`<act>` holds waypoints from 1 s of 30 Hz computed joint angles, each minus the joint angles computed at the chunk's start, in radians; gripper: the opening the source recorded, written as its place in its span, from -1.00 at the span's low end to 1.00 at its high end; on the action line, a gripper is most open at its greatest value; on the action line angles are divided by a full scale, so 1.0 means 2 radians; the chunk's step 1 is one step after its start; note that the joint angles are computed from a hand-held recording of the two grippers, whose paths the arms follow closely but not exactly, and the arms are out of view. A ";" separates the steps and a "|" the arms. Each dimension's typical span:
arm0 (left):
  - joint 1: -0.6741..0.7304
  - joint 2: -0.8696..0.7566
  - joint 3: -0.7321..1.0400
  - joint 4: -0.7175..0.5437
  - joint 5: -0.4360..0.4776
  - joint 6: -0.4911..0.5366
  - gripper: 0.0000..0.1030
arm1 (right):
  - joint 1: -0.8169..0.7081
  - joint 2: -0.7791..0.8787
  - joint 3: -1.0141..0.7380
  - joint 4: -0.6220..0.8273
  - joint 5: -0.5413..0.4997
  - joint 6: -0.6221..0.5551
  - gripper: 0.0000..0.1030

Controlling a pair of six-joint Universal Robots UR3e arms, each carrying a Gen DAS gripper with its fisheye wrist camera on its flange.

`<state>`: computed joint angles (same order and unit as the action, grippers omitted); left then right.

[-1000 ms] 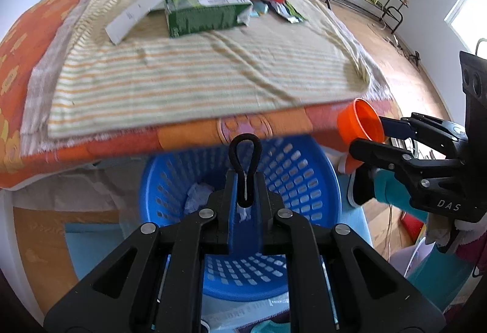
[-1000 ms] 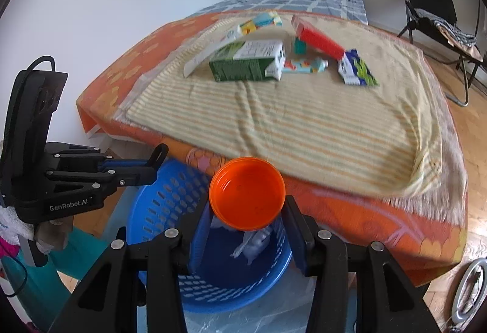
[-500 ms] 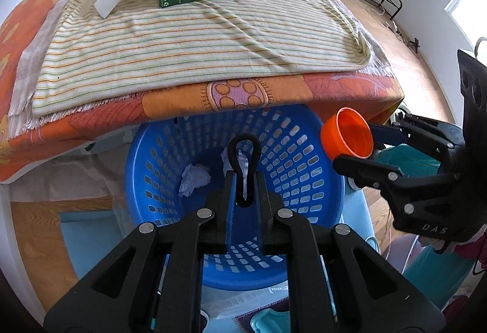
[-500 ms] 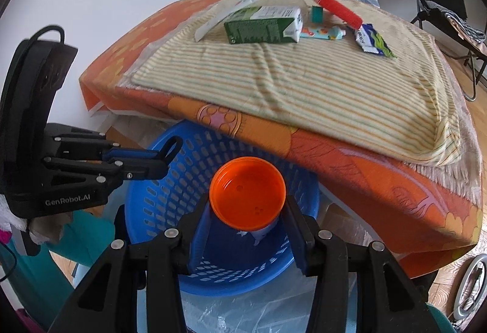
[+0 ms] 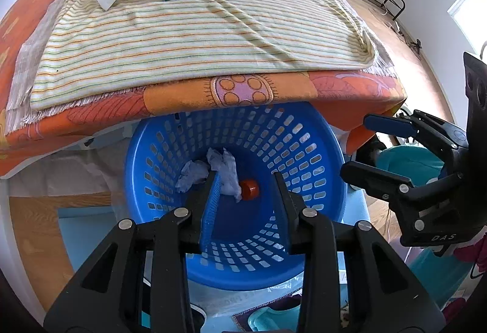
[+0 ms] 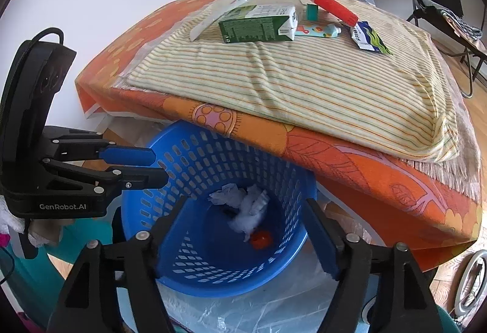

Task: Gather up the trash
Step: 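Carry hair tie and cap over the blue basket and open both tools, then move both tools back over the bed toward the paper strip and red box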

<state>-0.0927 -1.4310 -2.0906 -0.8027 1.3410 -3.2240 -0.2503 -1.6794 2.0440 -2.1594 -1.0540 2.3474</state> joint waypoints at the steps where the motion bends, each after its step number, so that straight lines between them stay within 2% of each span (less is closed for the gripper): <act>1: 0.000 0.000 0.000 0.000 0.000 0.000 -0.35 | 0.000 0.000 -0.001 0.000 0.000 0.001 0.50; 8: 0.001 -0.004 0.004 0.002 0.003 -0.004 -0.31 | -0.002 -0.002 0.001 -0.008 0.002 0.009 0.57; 10: 0.003 -0.003 0.001 0.005 0.003 -0.005 -0.10 | -0.004 -0.004 0.002 -0.011 0.004 0.011 0.61; 11: 0.005 -0.001 -0.001 0.008 0.002 -0.006 -0.08 | -0.005 -0.004 0.002 -0.012 0.004 0.013 0.62; 19: 0.004 -0.004 0.002 0.010 0.003 -0.006 -0.07 | -0.006 0.001 -0.002 -0.020 0.004 0.023 0.71; 22: 0.006 -0.004 0.003 0.013 0.003 -0.008 0.15 | -0.008 0.003 -0.003 -0.021 0.005 0.025 0.73; 30: 0.014 -0.013 0.027 0.011 0.007 0.001 0.15 | -0.019 0.012 -0.024 -0.016 0.016 0.038 0.80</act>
